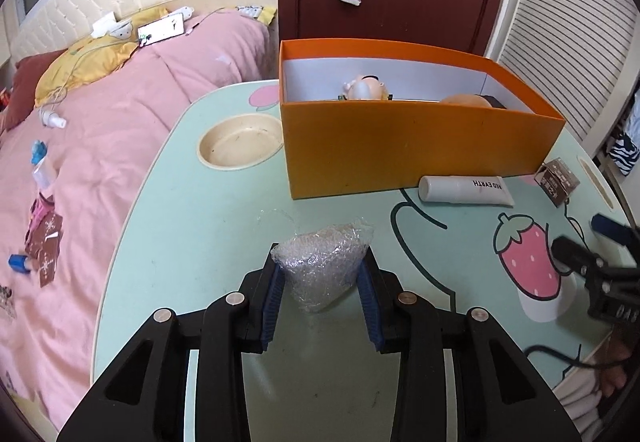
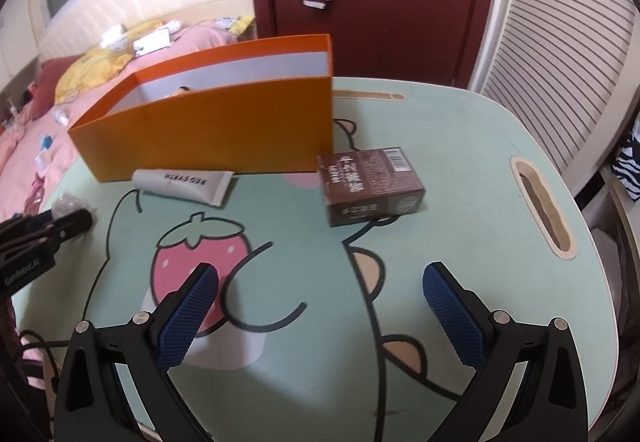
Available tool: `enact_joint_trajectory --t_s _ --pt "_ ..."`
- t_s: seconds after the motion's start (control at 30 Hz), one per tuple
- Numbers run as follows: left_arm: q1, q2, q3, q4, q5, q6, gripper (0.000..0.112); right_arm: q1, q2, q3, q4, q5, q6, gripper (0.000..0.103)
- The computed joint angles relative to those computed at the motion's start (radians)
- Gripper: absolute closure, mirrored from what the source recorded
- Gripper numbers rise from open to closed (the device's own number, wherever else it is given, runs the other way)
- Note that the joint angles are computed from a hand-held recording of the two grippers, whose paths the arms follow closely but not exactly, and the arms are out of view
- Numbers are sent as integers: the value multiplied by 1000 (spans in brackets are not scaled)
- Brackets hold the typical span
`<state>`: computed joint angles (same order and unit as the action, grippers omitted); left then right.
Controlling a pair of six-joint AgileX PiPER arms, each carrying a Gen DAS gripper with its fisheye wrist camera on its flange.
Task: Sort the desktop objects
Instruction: 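Grasp the clear plastic bag on the table with the left gripper, then lift the plastic bag with the left gripper while the right grasps the brown milk-tea carton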
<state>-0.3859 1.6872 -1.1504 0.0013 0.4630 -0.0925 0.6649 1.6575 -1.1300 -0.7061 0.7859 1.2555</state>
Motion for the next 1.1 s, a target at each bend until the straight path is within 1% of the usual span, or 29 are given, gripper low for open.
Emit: enact_joint_trajectory --t_s 0.1,0.2,0.53,0.63,0.7,0.73,0.77,0.83,0.9,0.93,1.1 --pt "4 2 13 -15 -23 17 75 -9 20 -44 -2 48 -26 0" --pt "10 6 2 -23 -17 29 75 -20 43 -86 -4 91 -58 0" --pt "8 -7 1 -18 -8 24 75 -95 119 -206 29 135 -212 0" --pt "6 -13 8 -9 -11 13 75 -119 144 -233 53 130 -252 0" --pt "5 -14 9 -7 -11 10 75 -140 153 -233 80 110 -267 0" --pt "5 -14 9 -6 -10 10 75 -151 147 -216 89 79 -260 1" --pt "6 -16 10 -8 -10 11 75 -157 132 -195 87 49 -243 13" --pt "7 -19 13 -11 -11 14 75 -165 100 -151 78 -9 -204 47" --pt "6 -18 12 -8 -10 10 75 -154 96 -149 55 8 -194 47" --pt "5 -17 11 -8 -9 10 75 -153 92 -145 58 2 -202 47" --pt "15 -18 -8 -52 34 52 75 -113 44 -91 -27 -7 -102 47"
